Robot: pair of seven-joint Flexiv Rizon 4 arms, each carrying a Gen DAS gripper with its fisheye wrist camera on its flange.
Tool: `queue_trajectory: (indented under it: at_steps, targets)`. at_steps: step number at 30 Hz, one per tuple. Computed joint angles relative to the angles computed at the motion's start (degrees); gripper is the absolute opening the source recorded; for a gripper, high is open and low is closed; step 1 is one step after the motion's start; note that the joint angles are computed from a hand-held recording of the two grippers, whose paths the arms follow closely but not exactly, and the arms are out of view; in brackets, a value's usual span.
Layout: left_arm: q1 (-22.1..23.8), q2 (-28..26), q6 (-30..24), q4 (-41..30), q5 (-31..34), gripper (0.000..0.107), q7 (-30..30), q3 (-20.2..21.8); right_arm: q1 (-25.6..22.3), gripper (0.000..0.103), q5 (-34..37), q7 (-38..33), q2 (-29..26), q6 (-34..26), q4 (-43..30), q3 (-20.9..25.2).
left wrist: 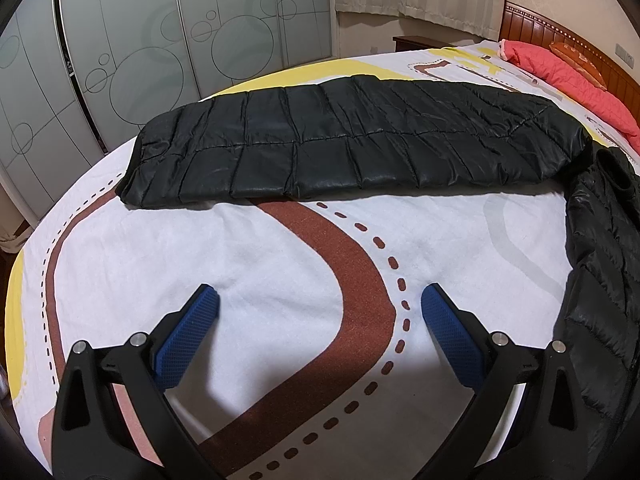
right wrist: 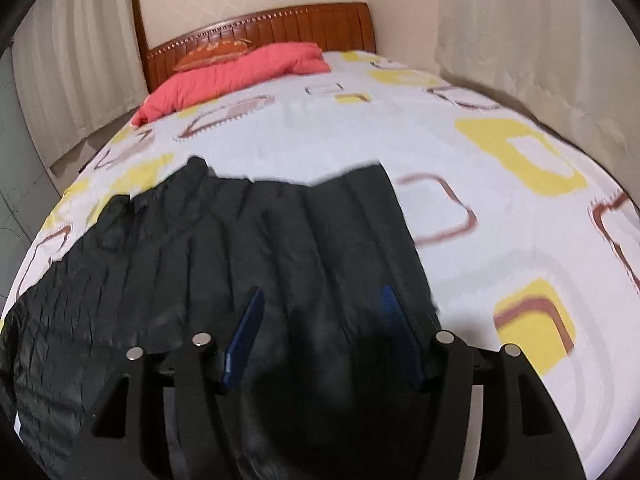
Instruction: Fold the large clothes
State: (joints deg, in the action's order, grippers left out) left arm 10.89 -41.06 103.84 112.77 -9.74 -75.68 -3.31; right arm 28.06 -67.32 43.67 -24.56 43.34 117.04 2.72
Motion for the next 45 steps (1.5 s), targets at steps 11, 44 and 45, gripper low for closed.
queue_trajectory:
  at_steps: [11, 44, 45]
  targets:
    - [0.0, -0.1, 0.1, -0.1, 0.1, 0.101, -0.1, 0.0, 2.4, 0.065, 4.4, -7.6, -5.2, 3.6, -5.3, -2.7]
    - [36.7, -19.8, -3.4, -16.6, -0.2, 0.072, -6.0, -41.1, 5.7, 0.069, -0.1, -3.2, -10.2, 5.1, -7.9, -4.2]
    - [35.9, -19.1, -3.5, -16.9, -0.7, 0.054, -7.4, -39.5, 5.7, 0.069, -0.1, -3.2, -10.2, 5.0, -7.9, -4.2]
